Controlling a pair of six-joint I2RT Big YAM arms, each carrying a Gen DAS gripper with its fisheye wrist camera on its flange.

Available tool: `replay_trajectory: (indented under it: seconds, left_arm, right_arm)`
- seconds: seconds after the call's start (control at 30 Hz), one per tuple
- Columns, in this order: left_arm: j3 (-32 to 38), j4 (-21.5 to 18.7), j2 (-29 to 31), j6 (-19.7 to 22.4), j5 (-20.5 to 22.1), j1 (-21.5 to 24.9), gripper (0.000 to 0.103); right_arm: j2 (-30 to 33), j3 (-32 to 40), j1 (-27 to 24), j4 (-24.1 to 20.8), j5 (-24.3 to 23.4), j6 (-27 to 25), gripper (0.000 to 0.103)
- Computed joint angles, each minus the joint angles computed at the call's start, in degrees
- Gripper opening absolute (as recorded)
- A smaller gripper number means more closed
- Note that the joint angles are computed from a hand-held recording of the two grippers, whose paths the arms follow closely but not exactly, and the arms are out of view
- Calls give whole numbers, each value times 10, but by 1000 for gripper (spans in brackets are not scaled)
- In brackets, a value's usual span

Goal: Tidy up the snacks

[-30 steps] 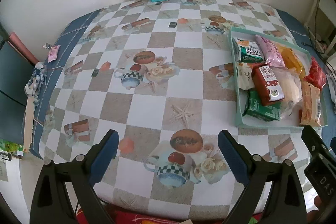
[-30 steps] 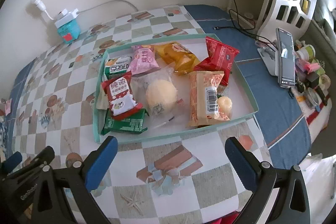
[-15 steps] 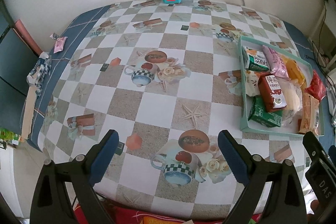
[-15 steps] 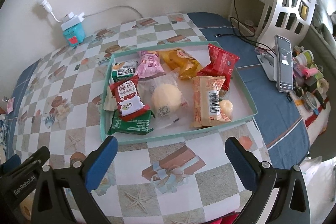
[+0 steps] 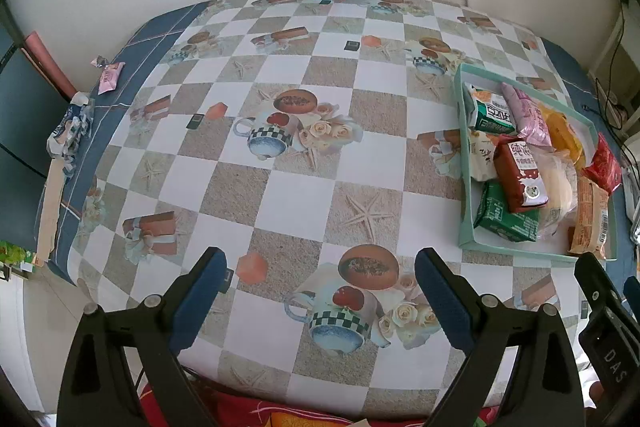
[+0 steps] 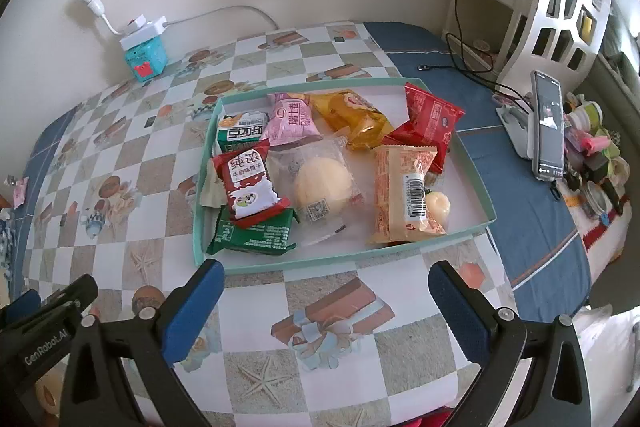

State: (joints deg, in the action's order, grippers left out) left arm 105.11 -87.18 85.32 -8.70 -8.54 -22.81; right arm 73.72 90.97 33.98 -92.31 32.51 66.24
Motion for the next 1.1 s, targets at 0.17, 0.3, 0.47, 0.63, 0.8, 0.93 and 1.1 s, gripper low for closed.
replay_trajectory:
  seconds: [0.17,0.3,0.47,0.63,0.8,0.93,1.1]
  left_arm:
    - [1,-1,2,0,-2,1,95]
    - [2,-2,3,-1,-3,2,95]
    - [2,-2,3,-1,-3,3,95]
    - [2,-2,3,-1,-3,4,95]
    - [2,-3,3,-4,-3,6,95]
    - [2,-3,4,-3,-3,6,95]
    - [1,-2,3,-3,-3,8,95]
  right_arm:
    - [1,2,-1,0,1,-4,103]
    - [3,4,0,1,2,-12,103]
    - [3,4,0,1,2,-12,103]
    - [3,4,0,1,2,-12,103]
    - [3,4,0,1,2,-11,103]
    - [3,3,-1,2,1,-13,103]
    - [3,3,0,1,1,-12,103]
